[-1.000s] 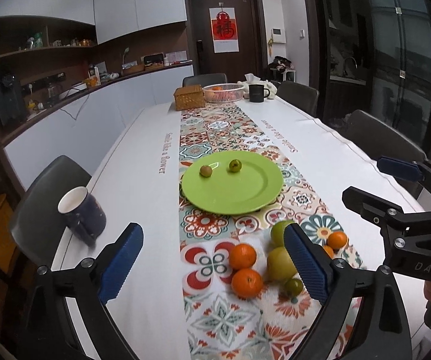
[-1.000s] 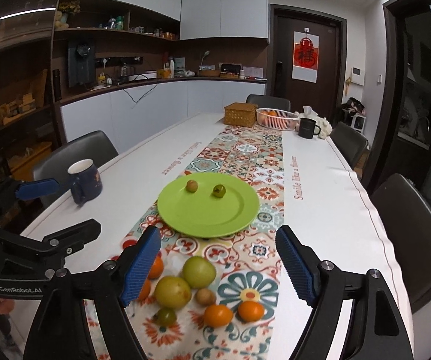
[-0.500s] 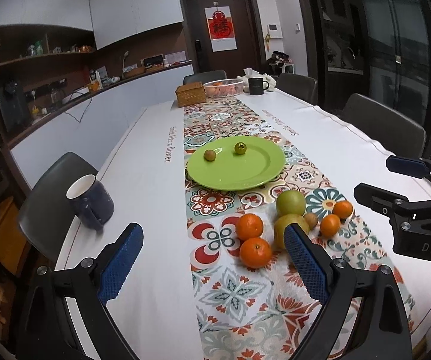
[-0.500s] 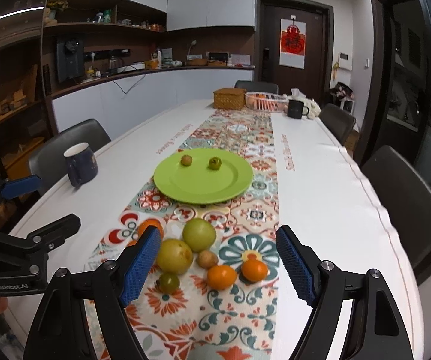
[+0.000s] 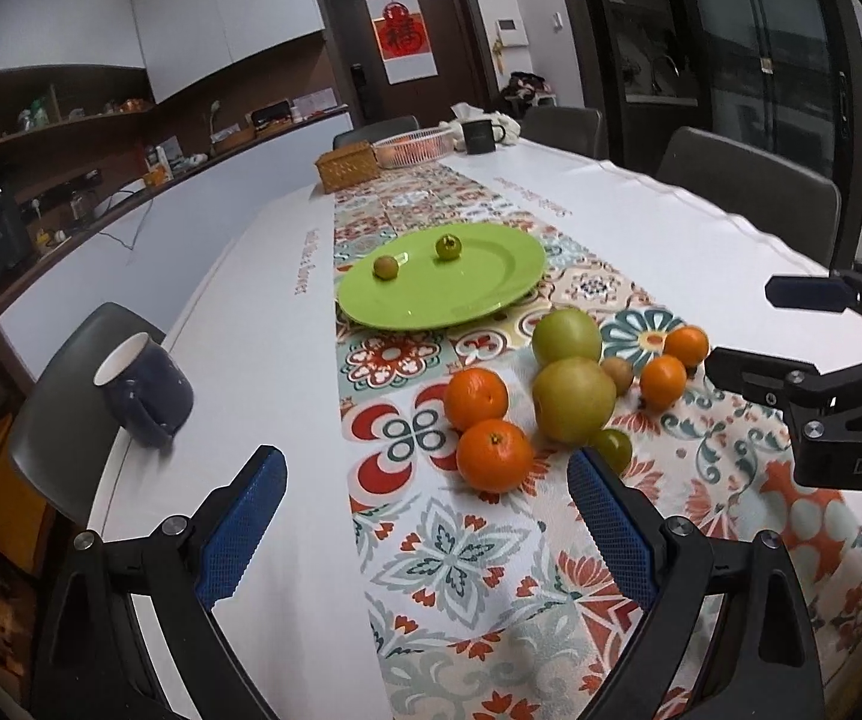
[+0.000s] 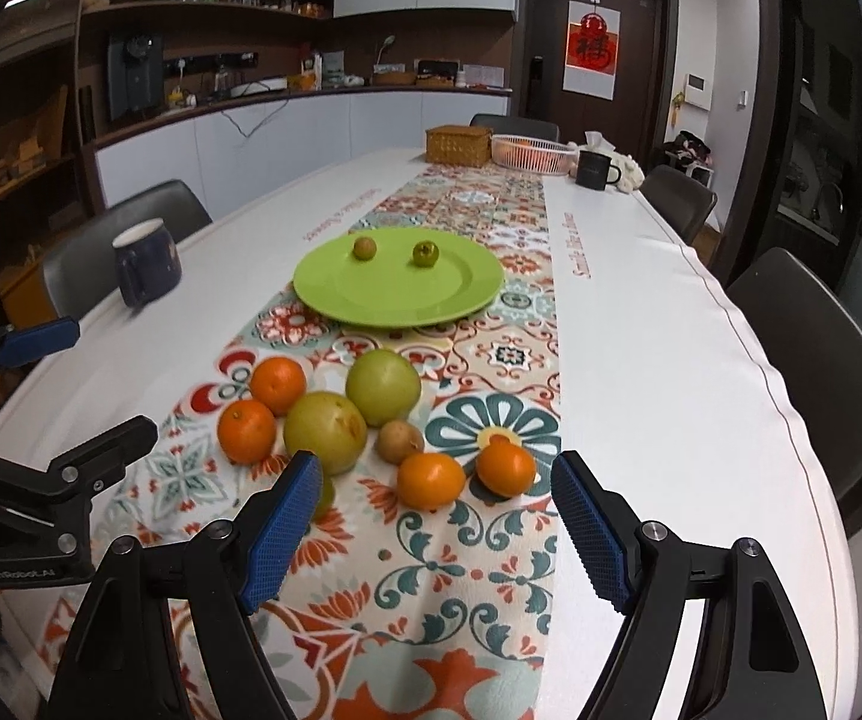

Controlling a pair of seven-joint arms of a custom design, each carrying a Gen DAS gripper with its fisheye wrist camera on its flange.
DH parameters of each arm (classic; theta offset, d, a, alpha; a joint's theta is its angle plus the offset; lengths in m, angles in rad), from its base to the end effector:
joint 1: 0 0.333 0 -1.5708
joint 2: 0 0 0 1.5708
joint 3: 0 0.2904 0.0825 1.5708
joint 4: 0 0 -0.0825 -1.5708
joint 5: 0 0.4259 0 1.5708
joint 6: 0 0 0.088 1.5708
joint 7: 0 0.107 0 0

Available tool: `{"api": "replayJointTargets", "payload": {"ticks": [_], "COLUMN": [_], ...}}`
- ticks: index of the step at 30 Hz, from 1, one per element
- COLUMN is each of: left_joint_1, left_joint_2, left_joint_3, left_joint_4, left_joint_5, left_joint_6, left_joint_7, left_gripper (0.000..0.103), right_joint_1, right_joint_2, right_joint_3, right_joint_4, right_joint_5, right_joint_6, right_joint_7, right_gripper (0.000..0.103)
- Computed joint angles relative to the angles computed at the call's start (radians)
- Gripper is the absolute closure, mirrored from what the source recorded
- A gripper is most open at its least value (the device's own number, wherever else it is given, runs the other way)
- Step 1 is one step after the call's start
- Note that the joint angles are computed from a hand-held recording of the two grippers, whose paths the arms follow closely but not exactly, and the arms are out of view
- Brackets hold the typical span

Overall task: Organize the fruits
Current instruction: 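Move both open grippers back toward the fruit cluster, then grasp a tangerine with the left gripper while the right gripper grasps an orange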

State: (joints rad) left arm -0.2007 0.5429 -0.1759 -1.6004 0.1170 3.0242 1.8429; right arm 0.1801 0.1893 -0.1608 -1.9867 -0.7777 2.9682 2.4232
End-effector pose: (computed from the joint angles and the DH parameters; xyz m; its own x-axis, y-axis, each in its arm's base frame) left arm 0.7132 -0.2663 0.3828 -0.5418 -0.8120 -0.2169 -0.4440 0.4957 -0.7464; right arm 0.6583 0.0645 0.3997 -0.1228 -0.9912 0.0486 -0.6561 0.0444 -0.7534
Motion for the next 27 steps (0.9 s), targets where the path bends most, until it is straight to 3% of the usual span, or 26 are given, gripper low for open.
{"api": "replayJointTargets", "payload": {"ticks": [3,9,17,27], "left_joint_1": [0.006,0.020,0.032,0.029], "left_joint_2": [0.030,0.096,0.167,0.264], "left_joint_3": [-0.011,-0.042,-0.080,-0.103], "left_joint_4": [0.029,0.108,0.205,0.368], "left_joint_5": [0.001,-0.018,-0.073,-0.166], "left_joint_6": [-0.019,-0.078,-0.157,-0.311], "left_joint_7": [0.020,0.076,0.153,0.182], "left_gripper": [0.007,0.009,0.021,0.039], "right_joint_1": [0.001,-0.021,-0.048,-0.064], "right_joint_2": [0.019,0.066,0.117,0.180], "right_joint_3": [-0.003,0.029,0.065,0.086], "right_joint_4": [0.010,0.034,0.065,0.127], "right_joint_5": [-0.003,0.148,0.390,0.574], "right_joint_6": [0.003,-0.009,-0.027,-0.046], "right_joint_7": [-0.003,-0.150,-0.356,-0.511], "right_gripper": [0.025,0.034,0.045,0.052]}}
